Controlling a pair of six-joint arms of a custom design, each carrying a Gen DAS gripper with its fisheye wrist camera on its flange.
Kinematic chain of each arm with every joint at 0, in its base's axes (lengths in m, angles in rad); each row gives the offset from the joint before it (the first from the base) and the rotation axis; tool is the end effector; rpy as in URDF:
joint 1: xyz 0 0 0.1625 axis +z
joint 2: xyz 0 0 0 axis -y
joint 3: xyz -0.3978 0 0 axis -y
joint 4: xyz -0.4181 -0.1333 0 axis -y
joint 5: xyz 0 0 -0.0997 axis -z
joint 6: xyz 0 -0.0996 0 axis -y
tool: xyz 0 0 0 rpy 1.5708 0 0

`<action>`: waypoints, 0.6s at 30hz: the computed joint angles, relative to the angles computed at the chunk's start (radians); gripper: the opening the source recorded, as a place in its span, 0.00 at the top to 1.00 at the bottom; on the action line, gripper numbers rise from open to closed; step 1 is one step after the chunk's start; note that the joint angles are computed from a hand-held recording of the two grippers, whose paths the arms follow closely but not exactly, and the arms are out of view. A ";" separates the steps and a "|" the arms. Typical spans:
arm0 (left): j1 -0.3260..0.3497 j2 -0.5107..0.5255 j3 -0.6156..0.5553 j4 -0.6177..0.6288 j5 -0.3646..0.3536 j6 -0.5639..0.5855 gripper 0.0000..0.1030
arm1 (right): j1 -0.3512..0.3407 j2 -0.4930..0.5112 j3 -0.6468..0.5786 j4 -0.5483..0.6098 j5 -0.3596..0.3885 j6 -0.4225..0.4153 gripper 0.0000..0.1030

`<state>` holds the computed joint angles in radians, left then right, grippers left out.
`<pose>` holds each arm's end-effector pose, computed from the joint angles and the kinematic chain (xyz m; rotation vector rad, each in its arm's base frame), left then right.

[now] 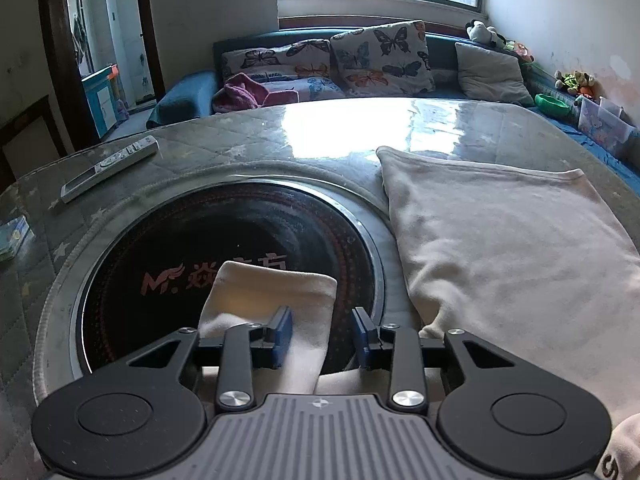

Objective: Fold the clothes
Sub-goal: 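Grasp a sleeve cuff with the left gripper and lift it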

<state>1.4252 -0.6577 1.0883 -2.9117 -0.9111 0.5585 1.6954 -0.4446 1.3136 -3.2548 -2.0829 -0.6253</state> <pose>0.0736 -0.8376 0.2616 0.4089 2.1725 -0.8914 0.1784 -0.7442 0.0273 0.6094 -2.2686 0.8248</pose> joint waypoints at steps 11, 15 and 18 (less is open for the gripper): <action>0.015 -0.051 0.038 -0.082 -0.033 -0.043 0.96 | 0.001 0.015 -0.011 -0.010 0.004 0.007 0.34; 0.020 -0.077 0.061 -0.145 -0.024 -0.049 0.96 | 0.002 0.019 -0.015 -0.008 0.001 0.010 0.32; 0.028 -0.101 0.082 -0.198 -0.013 -0.059 0.96 | 0.003 0.020 -0.016 -0.009 -0.002 0.012 0.31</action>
<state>1.4529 -0.7584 1.1707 -3.1098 -0.9239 0.4998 1.6984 -0.4251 1.2978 -3.2636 -2.0845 -0.6133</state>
